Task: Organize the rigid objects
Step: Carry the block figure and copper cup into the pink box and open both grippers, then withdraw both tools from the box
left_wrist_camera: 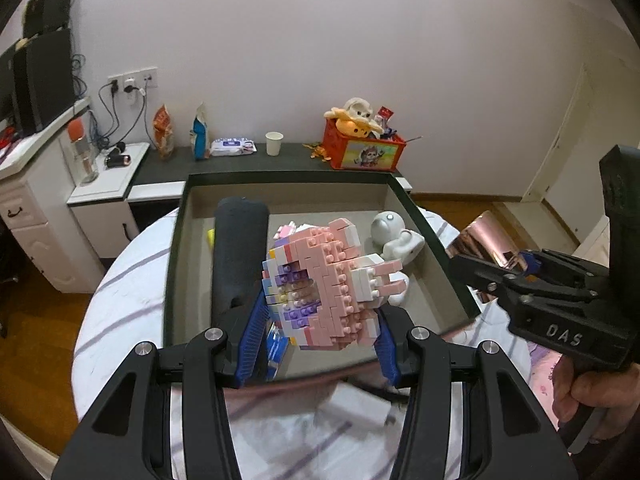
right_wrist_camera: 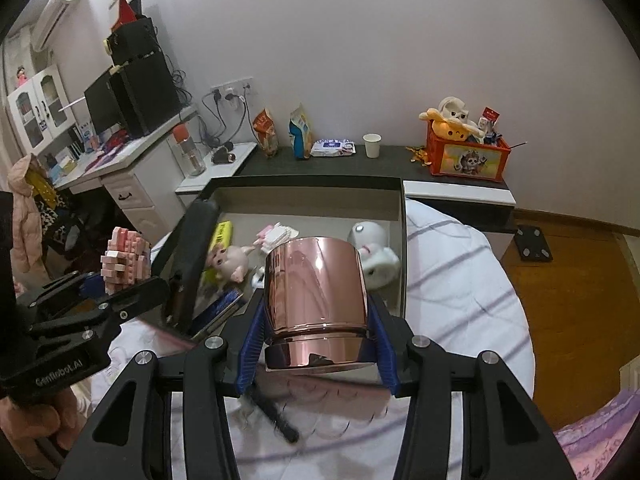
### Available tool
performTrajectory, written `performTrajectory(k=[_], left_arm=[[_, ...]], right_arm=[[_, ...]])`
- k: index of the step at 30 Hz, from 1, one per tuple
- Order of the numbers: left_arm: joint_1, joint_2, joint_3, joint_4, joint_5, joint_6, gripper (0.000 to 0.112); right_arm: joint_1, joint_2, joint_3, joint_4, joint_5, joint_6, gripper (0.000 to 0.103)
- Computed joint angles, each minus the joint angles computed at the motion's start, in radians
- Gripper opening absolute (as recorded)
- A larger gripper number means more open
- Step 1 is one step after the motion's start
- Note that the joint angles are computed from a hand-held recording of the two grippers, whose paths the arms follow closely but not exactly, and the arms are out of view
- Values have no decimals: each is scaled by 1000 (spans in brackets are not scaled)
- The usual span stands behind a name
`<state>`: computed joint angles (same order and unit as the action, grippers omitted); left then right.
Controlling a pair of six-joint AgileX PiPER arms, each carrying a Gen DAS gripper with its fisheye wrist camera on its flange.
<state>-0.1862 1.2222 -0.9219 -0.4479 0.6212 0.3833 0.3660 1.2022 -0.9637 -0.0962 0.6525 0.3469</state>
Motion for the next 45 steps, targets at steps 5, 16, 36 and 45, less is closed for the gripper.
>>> performTrajectory(k=[5, 16, 36, 45], left_arm=[[-35, 109, -28, -5, -38, 1, 49], [-54, 208, -13, -21, -83, 6, 49], [-23, 10, 68, 97, -79, -123, 103], [110, -303, 161, 50, 69, -64, 103]], right_arm=[[-29, 99, -15, 12, -27, -33, 49], [-47, 181, -2, 13, -52, -59, 49], [19, 87, 51, -81, -62, 76, 85], [139, -95, 90, -181, 28, 270, 98]])
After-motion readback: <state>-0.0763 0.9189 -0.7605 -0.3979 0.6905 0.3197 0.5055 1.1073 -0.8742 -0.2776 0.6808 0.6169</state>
